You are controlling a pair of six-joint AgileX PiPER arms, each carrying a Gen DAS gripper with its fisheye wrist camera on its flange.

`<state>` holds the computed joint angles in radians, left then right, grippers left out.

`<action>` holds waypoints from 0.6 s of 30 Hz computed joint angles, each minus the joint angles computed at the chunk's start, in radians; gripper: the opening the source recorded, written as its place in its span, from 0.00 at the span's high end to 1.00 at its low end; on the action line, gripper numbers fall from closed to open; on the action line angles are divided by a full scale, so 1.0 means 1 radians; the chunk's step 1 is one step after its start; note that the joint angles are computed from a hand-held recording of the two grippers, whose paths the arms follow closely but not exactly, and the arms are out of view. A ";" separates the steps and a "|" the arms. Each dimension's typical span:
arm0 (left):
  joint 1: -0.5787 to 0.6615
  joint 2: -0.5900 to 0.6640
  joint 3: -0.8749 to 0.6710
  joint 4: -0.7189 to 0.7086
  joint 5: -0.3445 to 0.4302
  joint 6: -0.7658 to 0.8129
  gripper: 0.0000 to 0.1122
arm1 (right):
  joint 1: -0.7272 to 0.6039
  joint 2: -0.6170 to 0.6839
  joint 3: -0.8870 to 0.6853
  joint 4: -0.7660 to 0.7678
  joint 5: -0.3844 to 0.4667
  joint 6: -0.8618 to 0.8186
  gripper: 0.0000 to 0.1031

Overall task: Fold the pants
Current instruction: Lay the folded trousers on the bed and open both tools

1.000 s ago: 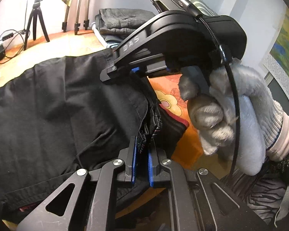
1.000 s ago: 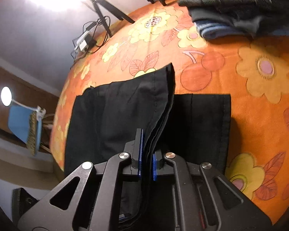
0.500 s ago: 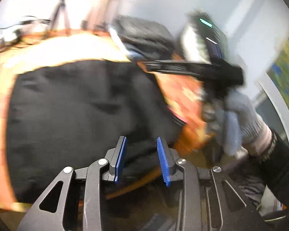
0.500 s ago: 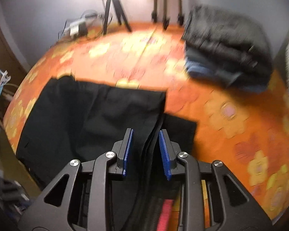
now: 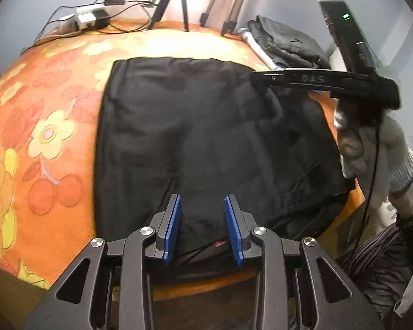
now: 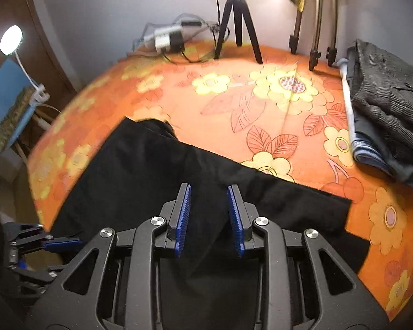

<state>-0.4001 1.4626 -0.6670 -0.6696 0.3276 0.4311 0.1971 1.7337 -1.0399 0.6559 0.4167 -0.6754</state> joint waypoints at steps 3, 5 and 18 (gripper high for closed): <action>0.048 -0.043 0.039 -0.063 0.024 0.086 0.72 | 0.000 0.049 -0.025 -0.042 -0.031 0.050 0.74; 0.067 -0.054 0.053 -0.100 0.034 0.133 0.72 | -0.004 0.077 -0.040 -0.073 -0.045 0.081 0.74; 0.245 -0.161 0.099 -0.156 0.054 0.165 0.56 | -0.001 -0.004 0.007 -0.203 -0.068 0.221 0.71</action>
<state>-0.1549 1.3013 -0.5677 -0.8258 0.3812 0.5962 0.1964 1.7295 -1.0325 0.4530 0.3482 -0.4539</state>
